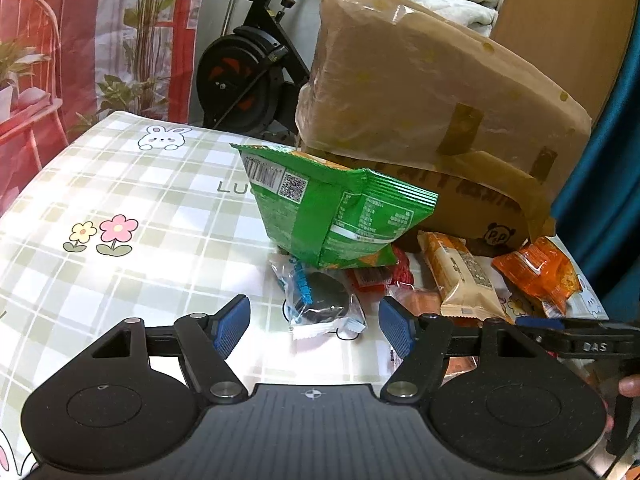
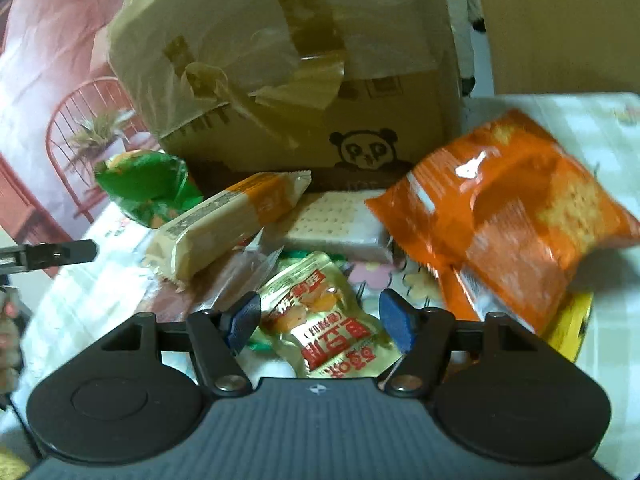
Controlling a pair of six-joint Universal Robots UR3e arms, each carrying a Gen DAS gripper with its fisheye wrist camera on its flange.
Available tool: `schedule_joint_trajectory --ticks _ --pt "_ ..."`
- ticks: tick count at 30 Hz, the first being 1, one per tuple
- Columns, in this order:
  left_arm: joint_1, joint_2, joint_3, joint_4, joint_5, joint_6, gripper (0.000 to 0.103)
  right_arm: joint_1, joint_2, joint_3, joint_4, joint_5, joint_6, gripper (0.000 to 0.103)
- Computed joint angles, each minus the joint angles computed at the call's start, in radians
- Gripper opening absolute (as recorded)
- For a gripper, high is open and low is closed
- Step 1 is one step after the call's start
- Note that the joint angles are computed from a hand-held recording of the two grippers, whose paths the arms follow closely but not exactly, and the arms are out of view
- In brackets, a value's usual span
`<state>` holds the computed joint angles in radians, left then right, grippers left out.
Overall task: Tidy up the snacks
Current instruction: 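Lower both tools back toward the snack pile, aiming at small packets, then grasp a red meat sachet with the left tool while the right tool grasps a yellow pouch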
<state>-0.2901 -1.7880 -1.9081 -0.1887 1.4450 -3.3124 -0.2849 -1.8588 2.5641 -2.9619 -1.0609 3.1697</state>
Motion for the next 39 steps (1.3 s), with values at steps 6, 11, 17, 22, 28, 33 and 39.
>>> schedule_joint_trajectory --ticks 6,11,17,22,28,33,39 --pt "-0.006 0.001 -0.019 0.015 -0.014 0.002 0.073 -0.05 -0.163 0.061 0.16 0.105 -0.012 0.069" --pt "0.004 0.022 -0.051 0.029 -0.024 0.015 0.072 0.079 -0.107 -0.022 0.154 -0.034 0.021 0.066" --pt "0.001 0.024 -0.058 0.022 -0.025 0.016 0.07 0.434 0.078 -0.209 0.148 -0.461 0.028 0.062" --pt "-0.001 0.039 -0.073 0.021 -0.052 0.05 0.07 0.5 0.154 -0.207 0.042 -0.535 0.102 0.062" --pt "-0.003 0.035 -0.074 0.022 -0.056 0.049 0.063 0.433 0.128 -0.152 -0.017 -0.479 0.115 0.057" --pt "-0.018 0.021 -0.046 0.004 -0.075 0.057 0.062 0.466 0.105 -0.158 0.015 -0.526 0.139 0.05" --pt "-0.047 -0.01 -0.002 -0.013 -0.099 0.051 0.061 0.485 0.012 -0.109 0.011 -0.583 0.198 0.05"
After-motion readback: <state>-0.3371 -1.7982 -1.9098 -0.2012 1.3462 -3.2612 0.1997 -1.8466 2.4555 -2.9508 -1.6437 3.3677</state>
